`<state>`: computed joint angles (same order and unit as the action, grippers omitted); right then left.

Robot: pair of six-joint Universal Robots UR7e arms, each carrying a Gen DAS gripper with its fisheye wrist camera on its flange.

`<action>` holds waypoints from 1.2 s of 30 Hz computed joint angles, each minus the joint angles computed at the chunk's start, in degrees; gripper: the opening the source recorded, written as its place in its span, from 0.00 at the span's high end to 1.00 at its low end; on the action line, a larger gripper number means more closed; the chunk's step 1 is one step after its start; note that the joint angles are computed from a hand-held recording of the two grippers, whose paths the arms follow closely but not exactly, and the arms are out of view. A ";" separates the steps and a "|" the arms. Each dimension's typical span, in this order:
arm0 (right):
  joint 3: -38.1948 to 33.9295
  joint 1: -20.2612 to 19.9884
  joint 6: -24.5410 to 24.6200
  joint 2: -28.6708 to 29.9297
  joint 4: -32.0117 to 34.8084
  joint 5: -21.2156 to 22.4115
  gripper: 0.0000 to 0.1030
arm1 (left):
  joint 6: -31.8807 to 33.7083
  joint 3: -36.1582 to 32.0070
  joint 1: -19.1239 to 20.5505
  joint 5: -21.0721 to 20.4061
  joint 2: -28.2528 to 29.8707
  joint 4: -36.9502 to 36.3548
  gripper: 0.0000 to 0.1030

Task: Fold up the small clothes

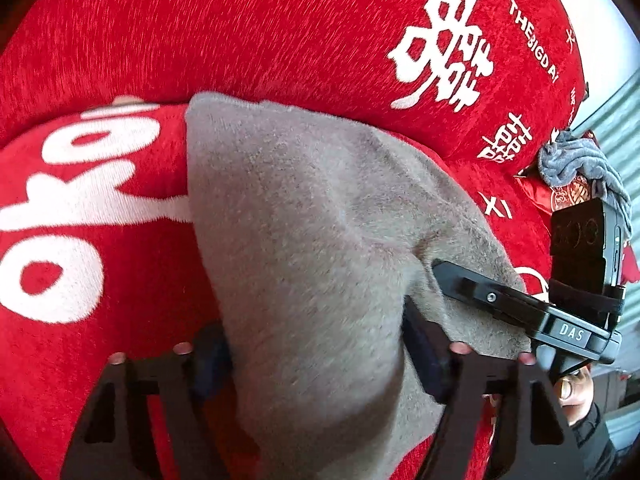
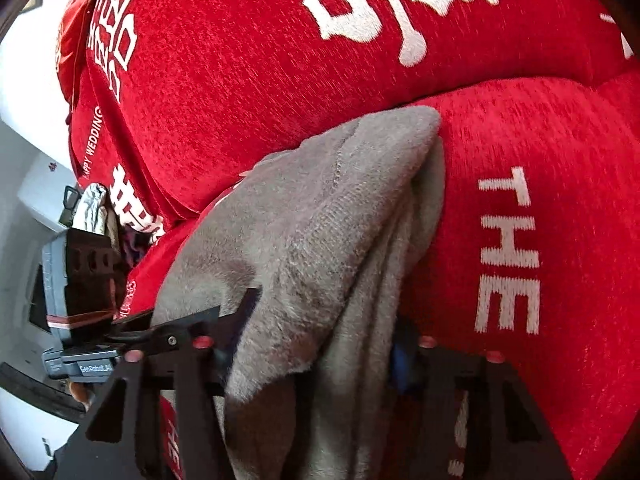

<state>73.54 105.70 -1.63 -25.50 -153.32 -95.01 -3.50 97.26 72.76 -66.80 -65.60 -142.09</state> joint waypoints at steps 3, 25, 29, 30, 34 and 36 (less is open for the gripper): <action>-0.52 0.99 -0.93 0.27 -0.09 -2.40 0.53 | 0.23 0.01 -0.68 1.63 -0.05 0.21 0.38; 5.27 5.03 -2.40 -1.89 -3.25 -7.01 0.59 | 0.29 11.47 -4.70 8.93 -8.62 -3.81 0.42; 6.92 5.53 -2.51 -2.56 -4.11 -7.34 0.59 | 0.52 13.68 -5.28 9.77 -10.39 -4.47 0.42; 7.26 5.65 -2.49 -2.69 -4.31 -7.39 0.59 | 0.54 14.05 -5.37 9.88 -10.68 -4.58 0.42; 8.39 6.26 -2.12 -2.88 -5.17 -7.55 0.59 | 0.42 15.91 -5.78 10.31 -12.21 -5.10 0.42; 9.20 6.56 -2.12 -3.13 -5.69 -7.74 0.59 | 0.37 16.78 -6.01 10.59 -12.95 -5.27 0.42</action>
